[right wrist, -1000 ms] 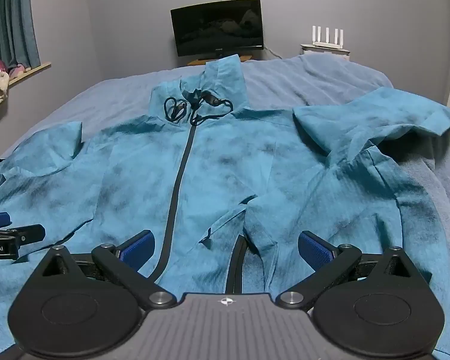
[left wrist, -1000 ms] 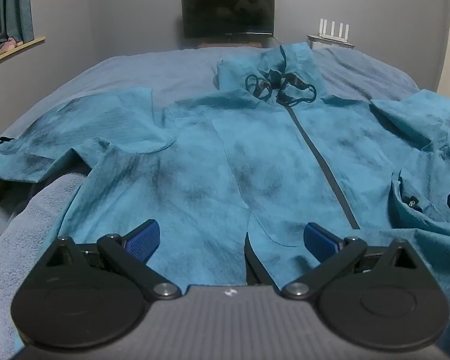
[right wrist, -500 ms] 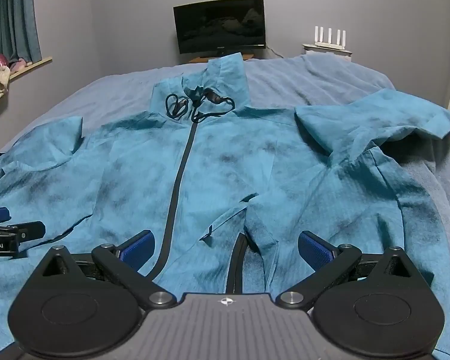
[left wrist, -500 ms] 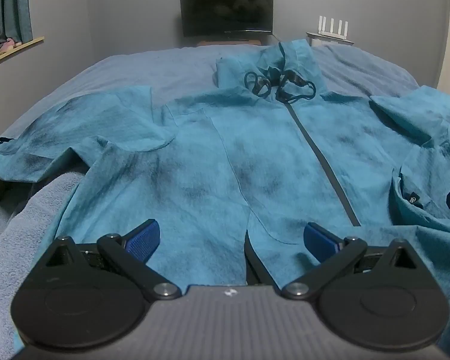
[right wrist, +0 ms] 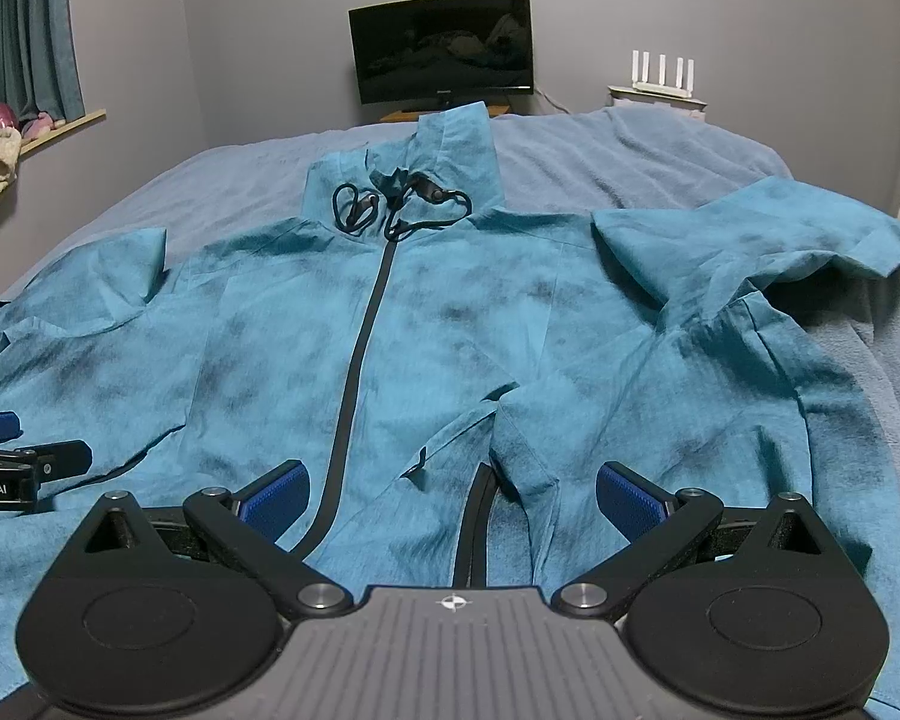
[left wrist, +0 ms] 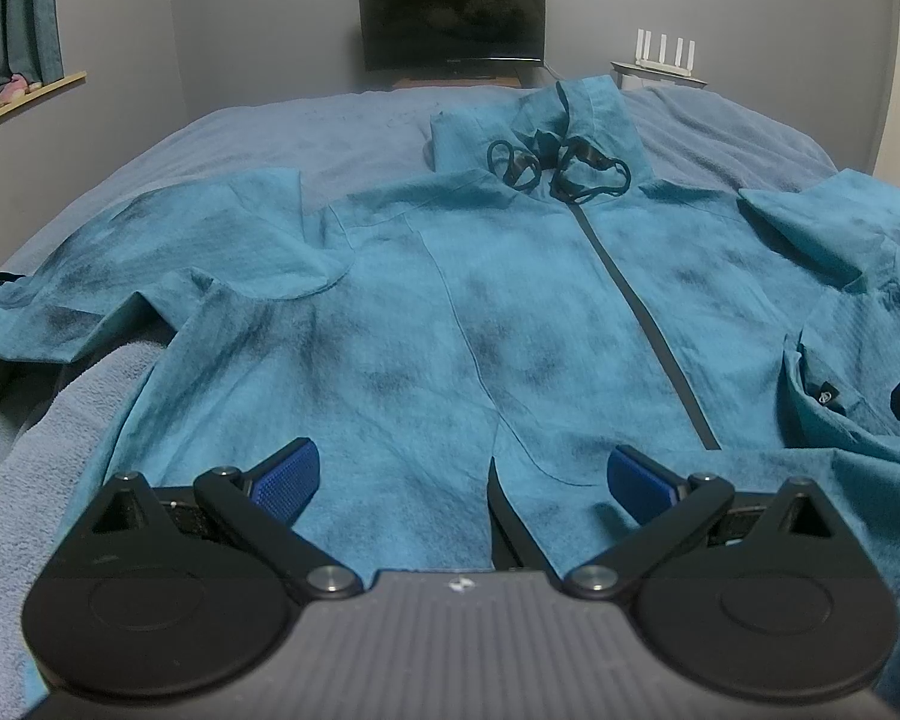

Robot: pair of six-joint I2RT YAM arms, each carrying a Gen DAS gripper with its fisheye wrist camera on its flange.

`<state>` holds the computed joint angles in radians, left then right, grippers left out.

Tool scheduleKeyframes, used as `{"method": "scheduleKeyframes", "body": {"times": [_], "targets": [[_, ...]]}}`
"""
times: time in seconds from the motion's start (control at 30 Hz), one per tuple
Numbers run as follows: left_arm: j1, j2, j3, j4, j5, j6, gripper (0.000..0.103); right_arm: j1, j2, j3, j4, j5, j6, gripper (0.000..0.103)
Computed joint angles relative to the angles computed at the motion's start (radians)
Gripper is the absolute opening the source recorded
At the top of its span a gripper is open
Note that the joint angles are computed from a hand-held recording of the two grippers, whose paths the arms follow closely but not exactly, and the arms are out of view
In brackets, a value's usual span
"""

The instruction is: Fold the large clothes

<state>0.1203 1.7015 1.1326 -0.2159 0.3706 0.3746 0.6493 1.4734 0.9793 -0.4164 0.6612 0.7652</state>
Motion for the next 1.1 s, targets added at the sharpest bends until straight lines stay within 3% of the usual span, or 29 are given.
{"method": "scheduleKeyframes", "body": {"times": [1.1], "targets": [[0.001, 0.006, 0.017, -0.018, -0.001, 0.005, 0.103, 0.001, 0.001, 0.000, -0.006, -0.001, 0.003, 0.103]]}}
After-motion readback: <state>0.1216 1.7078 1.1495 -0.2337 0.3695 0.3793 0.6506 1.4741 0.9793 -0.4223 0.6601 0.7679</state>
